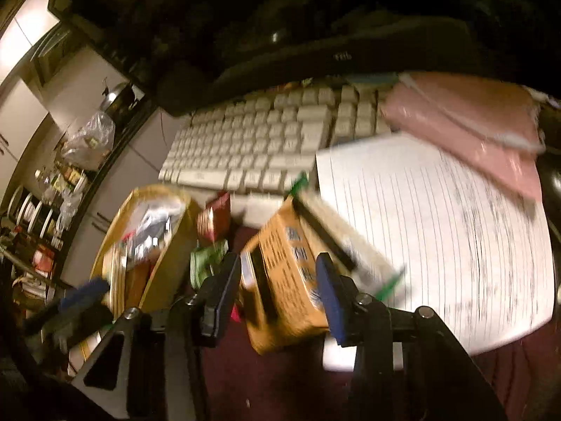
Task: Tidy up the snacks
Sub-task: 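Grasp the orange biscuit pack with the right gripper while the left grasps the red candy bar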
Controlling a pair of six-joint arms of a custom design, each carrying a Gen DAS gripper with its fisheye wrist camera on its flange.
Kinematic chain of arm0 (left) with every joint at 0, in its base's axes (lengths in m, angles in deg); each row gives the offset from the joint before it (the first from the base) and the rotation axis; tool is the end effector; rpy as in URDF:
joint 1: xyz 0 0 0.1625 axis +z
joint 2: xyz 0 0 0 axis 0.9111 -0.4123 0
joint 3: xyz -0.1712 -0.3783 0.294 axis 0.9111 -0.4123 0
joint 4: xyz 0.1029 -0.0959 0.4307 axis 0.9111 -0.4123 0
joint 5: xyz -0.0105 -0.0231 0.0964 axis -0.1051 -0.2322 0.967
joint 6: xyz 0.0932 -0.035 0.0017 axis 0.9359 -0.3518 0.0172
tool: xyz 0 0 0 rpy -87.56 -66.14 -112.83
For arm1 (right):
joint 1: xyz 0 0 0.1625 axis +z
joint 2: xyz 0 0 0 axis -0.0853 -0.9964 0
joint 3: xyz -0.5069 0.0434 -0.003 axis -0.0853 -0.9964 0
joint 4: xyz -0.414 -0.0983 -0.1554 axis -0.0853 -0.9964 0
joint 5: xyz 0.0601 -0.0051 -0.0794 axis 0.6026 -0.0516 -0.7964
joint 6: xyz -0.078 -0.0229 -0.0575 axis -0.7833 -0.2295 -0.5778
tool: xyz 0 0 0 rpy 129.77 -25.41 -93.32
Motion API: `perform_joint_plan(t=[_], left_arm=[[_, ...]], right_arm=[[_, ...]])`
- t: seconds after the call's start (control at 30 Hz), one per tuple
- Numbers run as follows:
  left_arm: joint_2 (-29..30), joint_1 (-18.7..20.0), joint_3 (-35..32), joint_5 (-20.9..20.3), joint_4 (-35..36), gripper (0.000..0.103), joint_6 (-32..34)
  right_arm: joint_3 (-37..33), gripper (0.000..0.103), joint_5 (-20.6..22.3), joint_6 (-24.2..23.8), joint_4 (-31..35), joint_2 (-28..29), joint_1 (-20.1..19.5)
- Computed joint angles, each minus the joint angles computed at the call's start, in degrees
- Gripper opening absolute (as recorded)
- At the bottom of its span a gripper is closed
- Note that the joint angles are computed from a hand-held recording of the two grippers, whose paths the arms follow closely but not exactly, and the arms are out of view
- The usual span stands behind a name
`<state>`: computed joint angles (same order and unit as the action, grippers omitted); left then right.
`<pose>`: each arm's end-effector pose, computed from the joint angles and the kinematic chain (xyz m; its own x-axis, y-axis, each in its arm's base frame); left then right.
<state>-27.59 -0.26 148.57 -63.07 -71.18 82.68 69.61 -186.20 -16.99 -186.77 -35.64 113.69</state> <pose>-0.1259 -0.7174 0.3208 -0.8603 0.1832 -0.4757 0.4031 0.8157 -0.4148 0.3441 -0.7204 0.0625 -0.9341 -0.1024 0.3421 -0.2569 0.8581 -0.4446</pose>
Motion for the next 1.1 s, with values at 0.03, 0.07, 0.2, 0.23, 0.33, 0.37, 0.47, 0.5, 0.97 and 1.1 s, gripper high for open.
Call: perform_joint_plan(t=[0.03, 0.07, 0.2, 0.23, 0.33, 0.37, 0.47, 0.5, 0.97, 1.1], left_arm=[[0.03, 0.01, -0.02, 0.12, -0.05, 0.069, -0.12], [-0.02, 0.03, -0.02, 0.11, -0.22, 0.069, -0.32], [-0.39, 0.26, -0.21, 0.29, -0.79, 0.069, -1.07], [-0.44, 0.32, -0.29, 0.49, -0.93, 0.069, -1.3], [-0.88, 0.59, -0.46, 0.98, -1.27, 0.069, -2.12], [-1.0, 0.66, -0.45, 1.13, -1.52, 0.069, -2.21], [-1.16, 0.89, -0.63, 1.61, -1.75, 0.069, -2.37], [-1.17, 0.98, -0.69, 1.64, -1.74, 0.069, -2.32], [-0.3, -0.25, 0.17, 4.61, 1.8, 0.069, 2.49], [-0.33, 0.37, -0.7, 3.98, 1.74, 0.069, 0.57]], right_arm=[[0.34, 0.044, -0.05, -0.27, 0.02, -0.14, 0.09], [0.69, 0.044, -0.61, -1.33, -0.34, -0.01, 0.37], [-0.12, 0.046, -3.51, -3.49, 0.57, 1.57, 1.02], [-0.88, 0.046, -4.29, -3.38, 1.35, 2.27, 1.15], [-1.75, 0.053, -5.74, -3.59, 2.18, 3.54, 1.7], [-1.75, 0.055, -6.05, -4.02, 2.34, 3.87, 1.99], [-1.69, 0.061, -7.16, -5.9, 1.87, 4.63, 2.66], [-2.06, 0.064, -7.59, -5.95, 1.95, 5.04, 2.83], [0.23, 0.067, -9.49, -6.84, -1.72, 5.0, 3.34], [-1.34, 0.07, -10.58, -7.5, -1.31, 6.06, 3.54]])
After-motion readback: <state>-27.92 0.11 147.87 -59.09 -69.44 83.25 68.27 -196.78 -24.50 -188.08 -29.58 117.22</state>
